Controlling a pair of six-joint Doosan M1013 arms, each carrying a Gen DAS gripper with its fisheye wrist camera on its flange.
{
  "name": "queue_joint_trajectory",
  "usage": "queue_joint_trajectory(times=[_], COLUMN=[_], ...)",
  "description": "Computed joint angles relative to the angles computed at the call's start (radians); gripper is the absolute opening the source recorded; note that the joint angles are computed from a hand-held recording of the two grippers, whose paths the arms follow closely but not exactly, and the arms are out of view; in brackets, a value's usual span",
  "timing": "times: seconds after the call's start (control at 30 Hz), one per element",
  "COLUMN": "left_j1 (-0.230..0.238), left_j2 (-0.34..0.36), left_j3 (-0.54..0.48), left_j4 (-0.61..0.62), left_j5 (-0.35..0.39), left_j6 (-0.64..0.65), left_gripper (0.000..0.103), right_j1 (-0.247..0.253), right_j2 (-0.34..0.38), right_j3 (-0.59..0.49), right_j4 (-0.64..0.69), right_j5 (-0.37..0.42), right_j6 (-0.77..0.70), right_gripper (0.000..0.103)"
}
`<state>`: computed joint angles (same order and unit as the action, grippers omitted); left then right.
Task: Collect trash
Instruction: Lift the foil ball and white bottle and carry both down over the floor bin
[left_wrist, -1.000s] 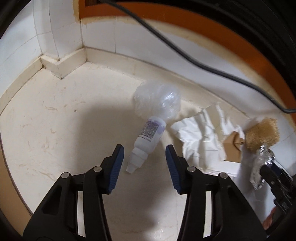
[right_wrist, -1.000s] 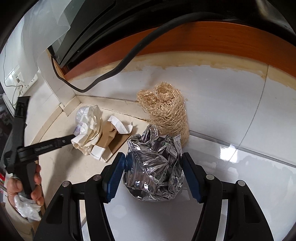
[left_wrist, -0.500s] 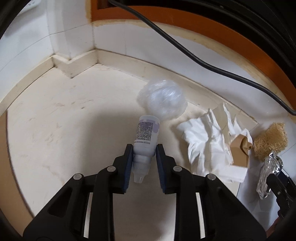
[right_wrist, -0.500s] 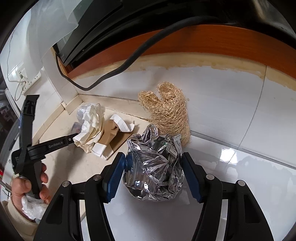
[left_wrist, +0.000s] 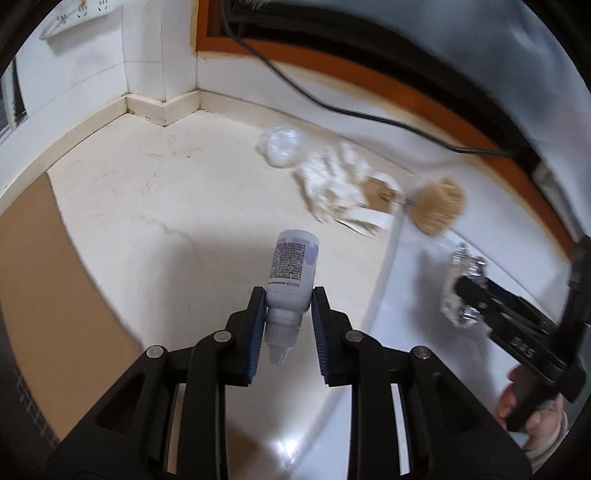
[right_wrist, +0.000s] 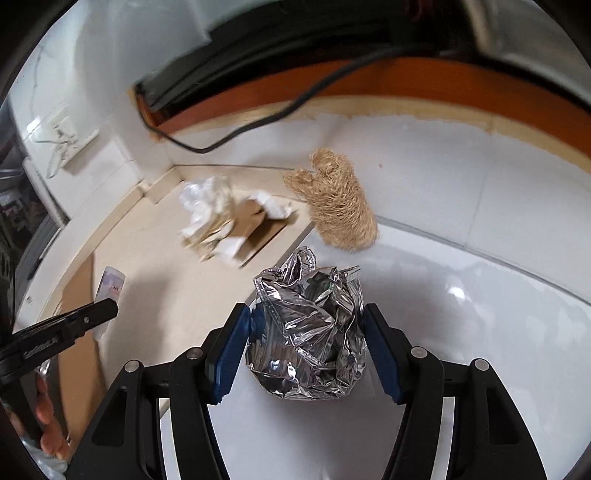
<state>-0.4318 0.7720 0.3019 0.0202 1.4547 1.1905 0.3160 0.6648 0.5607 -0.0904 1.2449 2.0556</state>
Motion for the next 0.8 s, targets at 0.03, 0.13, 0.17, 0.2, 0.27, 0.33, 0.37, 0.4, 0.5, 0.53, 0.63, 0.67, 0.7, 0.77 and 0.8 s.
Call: queue_joint_trajectory(times=[0.03, 0.13, 0.17, 0.2, 0.27, 0.33, 0.37, 0.4, 0.5, 0.53, 0.63, 0.67, 0.7, 0.77, 0.8], left_j1=[-0.006, -0.022, -0.029, -0.039, -0.058, -0.08, -0.094, -0.105, -0.131, -0.142, -0.162, -0.169, -0.176, -0.19, -0.203], left_j2=[-0.037, -0.139, -0.169, -0.205, -0.272, -0.327, -0.365, -0.394, -0.475, -0.505, -0.563, -0.582, -0.602, -0.636, -0.654], left_j3=[0.055, 0.195, 0.234, 0.28, 0.37, 0.443, 0.496, 0.537, 0.654, 0.7, 0.795, 0.828, 0.863, 0.922, 0.956], left_j4=[-0.007, -0.033, -0.039, -0.048, -0.049, -0.027, -0.012, -0.003, 0.009, 0.014, 0.019, 0.019, 0.02, 0.028, 0.047], left_j5=[-0.023, -0.073, -0.084, -0.098, -0.136, -0.17, -0.198, -0.217, -0.268, -0.284, -0.312, -0.317, -0.324, -0.338, -0.345], left_j6=[-0.005, -0.018, -0.024, -0.03, -0.033, -0.044, -0.053, -0.065, -0.099, -0.114, -0.142, -0.152, -0.163, -0.183, -0.199], left_gripper=[0.022, 0.022, 0.022, 0.022, 0.022, 0.022, 0.022, 0.022, 0.022, 0.022, 0.022, 0.022, 0.022, 0.022, 0.022], right_j1=[0.004, 0.018, 0.022, 0.028, 0.039, 0.052, 0.06, 0.07, 0.103, 0.111, 0.147, 0.158, 0.175, 0.21, 0.228], right_j2=[-0.017, -0.087, -0.105, -0.131, -0.174, -0.218, -0.243, -0.266, -0.339, -0.361, -0.429, -0.446, -0.466, -0.496, -0.509], right_j3=[0.019, 0.096, 0.114, 0.143, 0.19, 0.236, 0.265, 0.289, 0.376, 0.402, 0.491, 0.513, 0.541, 0.582, 0.602], right_j4=[0.007, 0.029, 0.036, 0.04, 0.058, 0.076, 0.083, 0.08, 0.084, 0.089, 0.112, 0.115, 0.11, 0.081, 0.064], right_j5=[-0.003, -0.033, -0.041, -0.053, -0.077, -0.092, -0.106, -0.116, -0.157, -0.168, -0.21, -0.221, -0.237, -0.247, -0.253], right_j6=[0.0, 0.007, 0.005, 0.008, 0.01, 0.007, -0.001, -0.006, -0.019, -0.021, -0.037, -0.044, -0.052, -0.06, -0.067], right_gripper=[0.062, 0.062, 0.062, 0.062, 0.062, 0.062, 0.062, 0.062, 0.062, 0.062, 0.062, 0.062, 0.062, 0.062, 0.062])
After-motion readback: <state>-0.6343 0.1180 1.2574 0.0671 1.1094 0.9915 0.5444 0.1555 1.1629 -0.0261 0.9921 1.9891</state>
